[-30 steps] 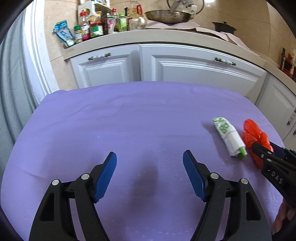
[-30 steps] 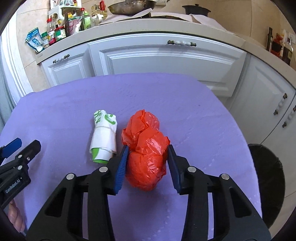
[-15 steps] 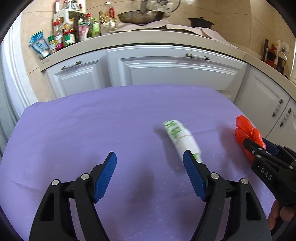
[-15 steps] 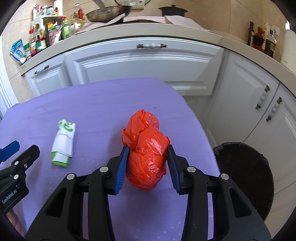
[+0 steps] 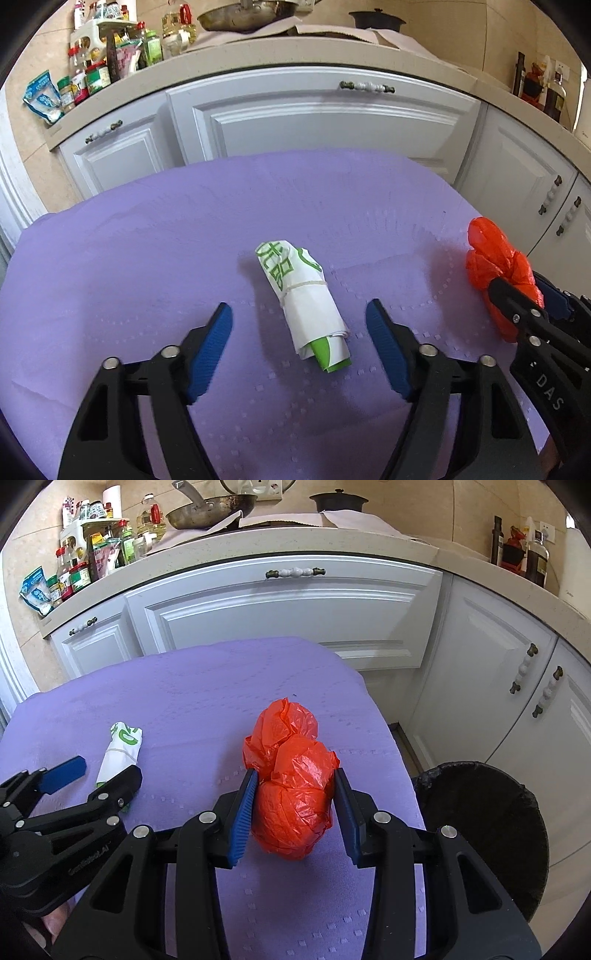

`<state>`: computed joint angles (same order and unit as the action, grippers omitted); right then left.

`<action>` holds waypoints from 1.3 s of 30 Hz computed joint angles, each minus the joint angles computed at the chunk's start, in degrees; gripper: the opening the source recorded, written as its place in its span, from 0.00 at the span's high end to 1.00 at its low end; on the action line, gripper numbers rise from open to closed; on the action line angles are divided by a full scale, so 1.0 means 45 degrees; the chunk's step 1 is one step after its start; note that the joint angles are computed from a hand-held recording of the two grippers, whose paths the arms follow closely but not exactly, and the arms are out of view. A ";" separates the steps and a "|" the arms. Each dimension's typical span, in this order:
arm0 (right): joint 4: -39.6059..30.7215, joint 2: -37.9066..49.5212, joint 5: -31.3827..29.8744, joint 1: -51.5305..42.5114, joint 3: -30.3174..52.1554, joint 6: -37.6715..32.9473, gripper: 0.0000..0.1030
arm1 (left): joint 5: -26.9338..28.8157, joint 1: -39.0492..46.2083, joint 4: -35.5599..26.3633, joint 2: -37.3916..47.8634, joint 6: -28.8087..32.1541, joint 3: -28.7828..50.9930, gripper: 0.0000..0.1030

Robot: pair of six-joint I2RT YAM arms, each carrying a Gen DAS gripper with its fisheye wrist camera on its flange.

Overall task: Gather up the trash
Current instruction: 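Grasp the white-green roll with the left gripper while the right gripper holds the red bag, then carry the red bag and white-green roll over the bin and open both grippers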

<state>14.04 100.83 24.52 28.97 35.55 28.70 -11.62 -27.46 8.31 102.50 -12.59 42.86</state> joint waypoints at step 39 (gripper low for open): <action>-0.3277 -0.4784 0.2996 0.2654 -0.2580 0.3362 0.63 | 0.0089 -0.1012 -0.0297 -0.5212 0.0564 -0.3555 0.76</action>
<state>-0.71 79.30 38.00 40.92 23.94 43.83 -11.22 -32.02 6.97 79.04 -10.05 26.86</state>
